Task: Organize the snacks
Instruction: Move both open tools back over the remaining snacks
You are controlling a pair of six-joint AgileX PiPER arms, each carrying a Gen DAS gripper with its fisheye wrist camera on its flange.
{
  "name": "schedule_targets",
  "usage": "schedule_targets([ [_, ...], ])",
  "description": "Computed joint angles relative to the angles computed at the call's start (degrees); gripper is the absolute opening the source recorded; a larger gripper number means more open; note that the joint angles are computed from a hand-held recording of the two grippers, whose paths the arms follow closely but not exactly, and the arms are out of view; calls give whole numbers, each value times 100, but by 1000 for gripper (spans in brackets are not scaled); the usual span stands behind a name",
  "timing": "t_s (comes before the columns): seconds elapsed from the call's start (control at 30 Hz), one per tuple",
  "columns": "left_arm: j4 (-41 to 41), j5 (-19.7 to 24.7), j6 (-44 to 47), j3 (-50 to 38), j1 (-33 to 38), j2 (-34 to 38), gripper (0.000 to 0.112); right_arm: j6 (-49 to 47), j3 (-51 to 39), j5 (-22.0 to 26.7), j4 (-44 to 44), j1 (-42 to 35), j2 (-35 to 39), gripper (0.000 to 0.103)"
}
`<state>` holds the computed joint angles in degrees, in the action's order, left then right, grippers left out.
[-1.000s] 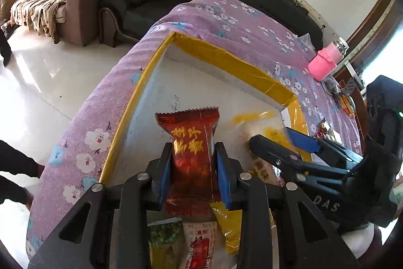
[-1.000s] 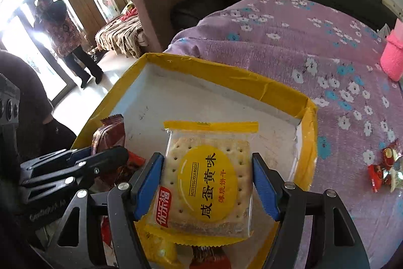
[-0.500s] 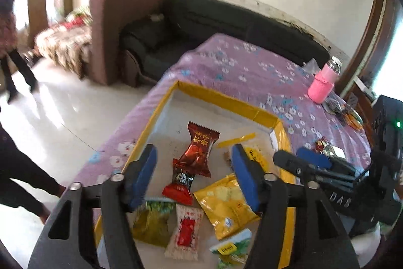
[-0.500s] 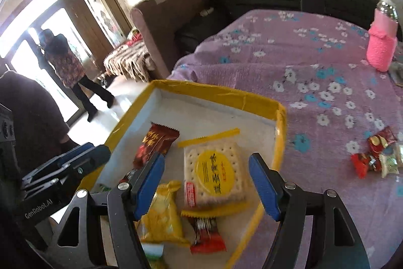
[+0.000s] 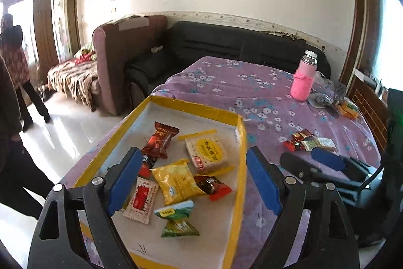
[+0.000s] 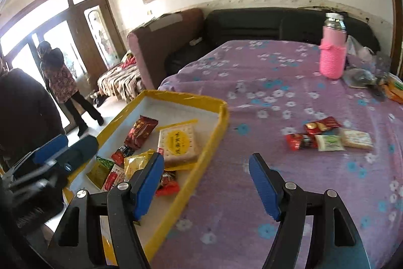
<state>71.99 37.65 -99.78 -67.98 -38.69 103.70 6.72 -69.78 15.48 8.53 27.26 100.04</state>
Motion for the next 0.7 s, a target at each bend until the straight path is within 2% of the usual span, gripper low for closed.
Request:
schedule_targets([
  [0.27, 43, 836, 83, -113, -775, -158, 85, -657, 1072, -343, 686, -475, -1045, 73],
  [0.37, 405, 1095, -195, 78, -1118, -454, 85, -714, 1411, -410, 723, -637, -1541, 73],
  [0.43, 854, 1443, -513, 300, -1474, -818, 85, -506, 1561, -365, 471, -748, -1934, 73],
  [0.57, 1686, 2046, -927, 738, -2233, -1759, 85, -133, 1570, 76, 9, -1093, -2920, 73],
  [0.7, 1471, 1893, 22, 492, -2621, -2552, 85, -144, 889, 970, -172, -1644, -3759, 73],
])
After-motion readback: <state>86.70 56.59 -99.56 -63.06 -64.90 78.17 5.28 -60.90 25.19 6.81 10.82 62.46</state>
